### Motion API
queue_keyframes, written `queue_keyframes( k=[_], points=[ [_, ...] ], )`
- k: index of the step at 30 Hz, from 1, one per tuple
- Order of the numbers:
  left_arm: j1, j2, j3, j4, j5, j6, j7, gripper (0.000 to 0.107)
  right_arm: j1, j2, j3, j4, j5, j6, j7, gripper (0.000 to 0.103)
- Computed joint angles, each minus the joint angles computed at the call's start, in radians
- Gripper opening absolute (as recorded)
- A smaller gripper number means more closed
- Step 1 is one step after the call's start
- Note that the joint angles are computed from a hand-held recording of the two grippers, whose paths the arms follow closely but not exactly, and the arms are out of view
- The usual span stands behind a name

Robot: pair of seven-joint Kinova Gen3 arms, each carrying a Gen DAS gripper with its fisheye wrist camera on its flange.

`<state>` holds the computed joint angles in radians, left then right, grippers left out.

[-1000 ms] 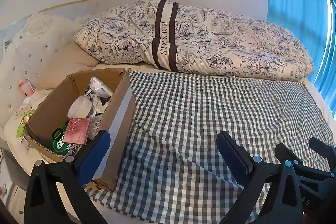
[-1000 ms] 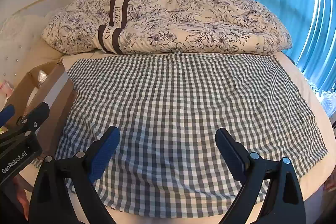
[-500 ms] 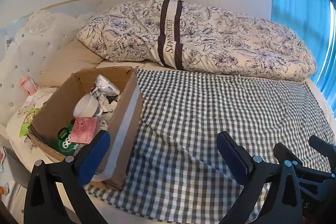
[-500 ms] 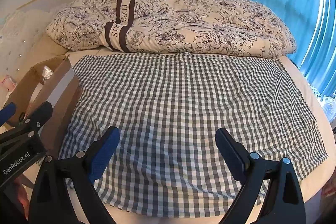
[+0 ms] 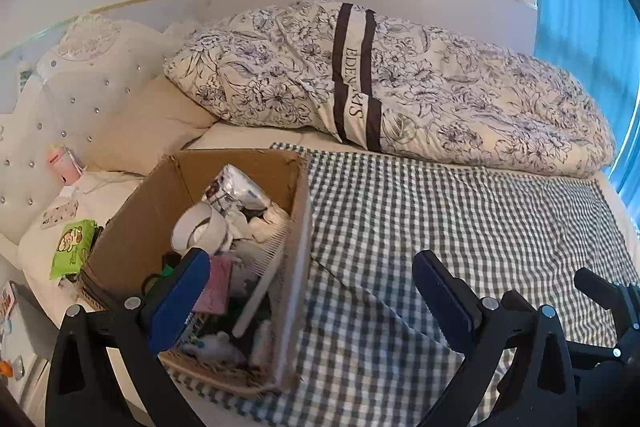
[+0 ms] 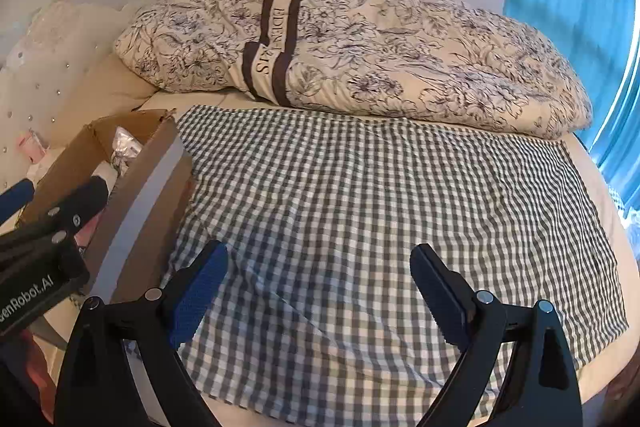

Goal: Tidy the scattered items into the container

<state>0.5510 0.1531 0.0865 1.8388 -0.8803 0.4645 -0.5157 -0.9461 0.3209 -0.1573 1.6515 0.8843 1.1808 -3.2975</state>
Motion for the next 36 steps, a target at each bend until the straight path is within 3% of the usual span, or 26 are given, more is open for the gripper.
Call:
queue_keyframes(
  k=[15,19,36],
  points=[
    [-0.019,0.024,-0.020,0.005,0.104,-0.042,-0.110,0.103,0.008,0.022,0.026,-0.027,-0.030,0.030,-0.004,0.093],
    [-0.033,0.026,-0.006,0.000,0.177,-0.046,-0.197,0.103,0.014,0.014,0.022,-0.014,-0.033,0.036,-0.024,0.093],
    [0.001,0.047,-0.006,-0.042,0.259,0.026,-0.295,0.103,0.025,-0.005,0.003,0.009,-0.029,0.040,-0.042,0.093]
  ],
)
